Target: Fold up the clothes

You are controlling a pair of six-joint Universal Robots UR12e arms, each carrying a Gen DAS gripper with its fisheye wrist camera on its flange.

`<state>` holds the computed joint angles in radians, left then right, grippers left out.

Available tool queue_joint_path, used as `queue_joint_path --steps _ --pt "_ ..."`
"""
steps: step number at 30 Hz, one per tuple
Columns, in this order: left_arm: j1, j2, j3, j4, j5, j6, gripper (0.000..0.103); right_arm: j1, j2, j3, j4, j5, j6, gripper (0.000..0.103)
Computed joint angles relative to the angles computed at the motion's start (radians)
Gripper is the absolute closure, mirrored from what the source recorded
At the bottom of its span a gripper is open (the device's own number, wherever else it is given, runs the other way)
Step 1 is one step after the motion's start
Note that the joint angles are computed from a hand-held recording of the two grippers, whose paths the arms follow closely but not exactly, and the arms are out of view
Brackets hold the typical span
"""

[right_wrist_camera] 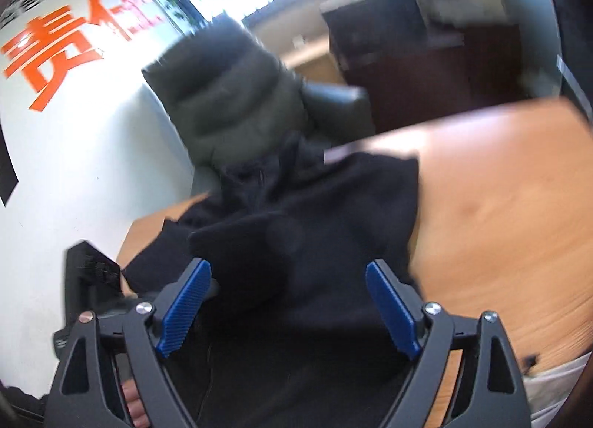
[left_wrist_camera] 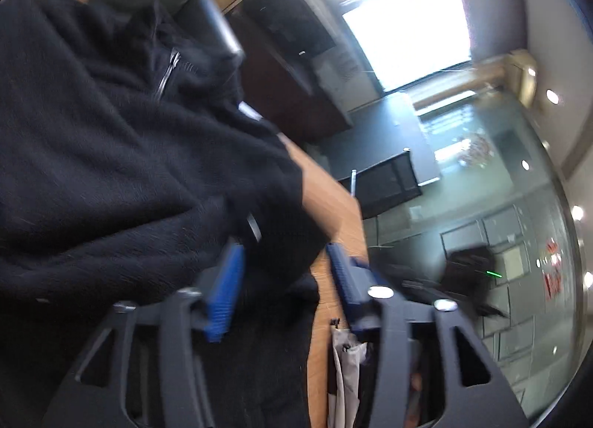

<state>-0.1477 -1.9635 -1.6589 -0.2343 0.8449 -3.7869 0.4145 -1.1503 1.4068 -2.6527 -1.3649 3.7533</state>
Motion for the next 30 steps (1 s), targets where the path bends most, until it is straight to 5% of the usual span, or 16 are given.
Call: queue_joint_path --steps 2,6,11,13,15,18,25,27,30 --pt "0.017 0.035 -0.045 0.023 0.018 0.041 0.035 -0.001 0.019 -0.002 0.004 0.026 0.018 0.013" --pt "0.094 0.106 -0.064 -0.151 0.146 0.157 0.024 -0.004 0.064 -0.016 0.059 0.087 0.078 0.012" --pt "0.197 0.143 -0.13 -0.215 0.228 0.129 0.024 0.01 0.088 -0.048 0.124 0.072 0.065 0.013" --pt "0.218 0.137 -0.137 -0.229 0.201 0.149 0.024 0.017 0.084 -0.051 0.115 0.069 0.051 0.027" --pt "0.233 0.129 -0.14 -0.233 0.169 0.181 0.024 0.026 0.079 -0.059 0.129 0.05 0.027 0.065" --pt "0.228 0.111 -0.135 -0.225 0.136 0.266 0.024 0.035 0.074 -0.086 0.175 0.026 -0.009 0.09" --pt "0.28 0.113 -0.194 -0.127 0.132 0.191 0.024 0.058 0.061 -0.206 -0.088 -0.007 -0.136 0.093" --pt "0.292 0.114 -0.203 -0.113 0.129 0.183 0.031 0.048 0.065 -0.204 -0.052 -0.042 -0.125 0.094" --pt "0.303 0.123 -0.214 -0.126 0.127 0.203 0.047 0.002 0.075 -0.153 0.138 -0.008 -0.028 0.093"
